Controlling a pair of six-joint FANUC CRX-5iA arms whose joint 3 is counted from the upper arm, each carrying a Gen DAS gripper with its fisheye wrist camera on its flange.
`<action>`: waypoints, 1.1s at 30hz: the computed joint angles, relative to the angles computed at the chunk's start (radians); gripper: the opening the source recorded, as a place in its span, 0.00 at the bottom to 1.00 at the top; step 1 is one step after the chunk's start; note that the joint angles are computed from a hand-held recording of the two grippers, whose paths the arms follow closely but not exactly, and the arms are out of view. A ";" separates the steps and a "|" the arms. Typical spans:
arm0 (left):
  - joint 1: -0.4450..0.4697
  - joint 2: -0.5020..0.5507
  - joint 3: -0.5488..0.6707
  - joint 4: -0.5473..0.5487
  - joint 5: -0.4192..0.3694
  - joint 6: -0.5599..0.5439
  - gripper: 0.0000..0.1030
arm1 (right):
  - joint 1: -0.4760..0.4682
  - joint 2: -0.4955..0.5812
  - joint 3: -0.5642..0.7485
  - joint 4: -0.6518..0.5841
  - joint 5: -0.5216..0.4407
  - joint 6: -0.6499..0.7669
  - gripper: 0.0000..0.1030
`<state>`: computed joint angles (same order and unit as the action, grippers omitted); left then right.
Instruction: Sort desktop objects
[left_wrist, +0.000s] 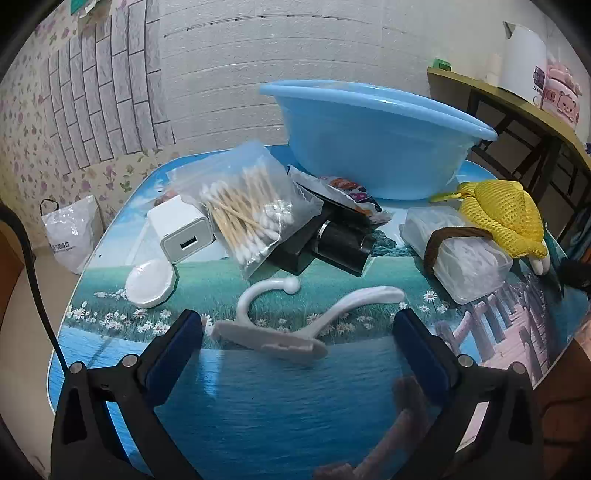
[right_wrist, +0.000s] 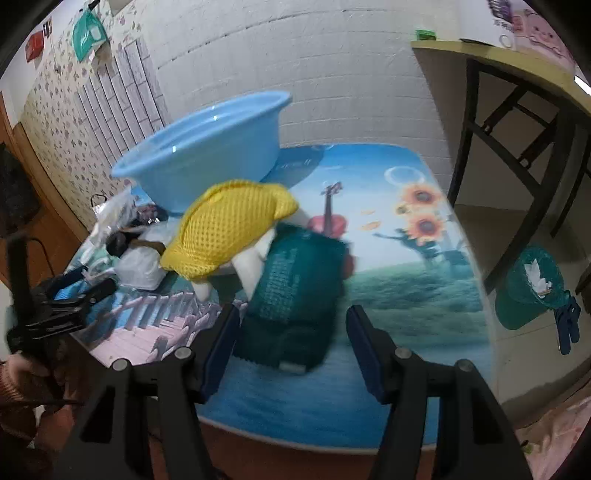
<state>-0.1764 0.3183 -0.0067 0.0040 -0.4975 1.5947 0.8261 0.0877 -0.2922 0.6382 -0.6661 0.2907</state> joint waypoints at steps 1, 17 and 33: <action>0.000 0.000 -0.001 0.003 0.002 -0.004 1.00 | -0.002 0.013 0.009 0.002 -0.004 0.003 0.59; -0.007 0.015 0.013 -0.029 0.012 0.037 1.00 | -0.003 0.052 -0.035 0.230 -0.006 -0.164 0.61; -0.010 0.021 0.018 -0.034 0.014 0.045 1.00 | 0.014 0.075 -0.012 0.236 -0.061 -0.148 0.63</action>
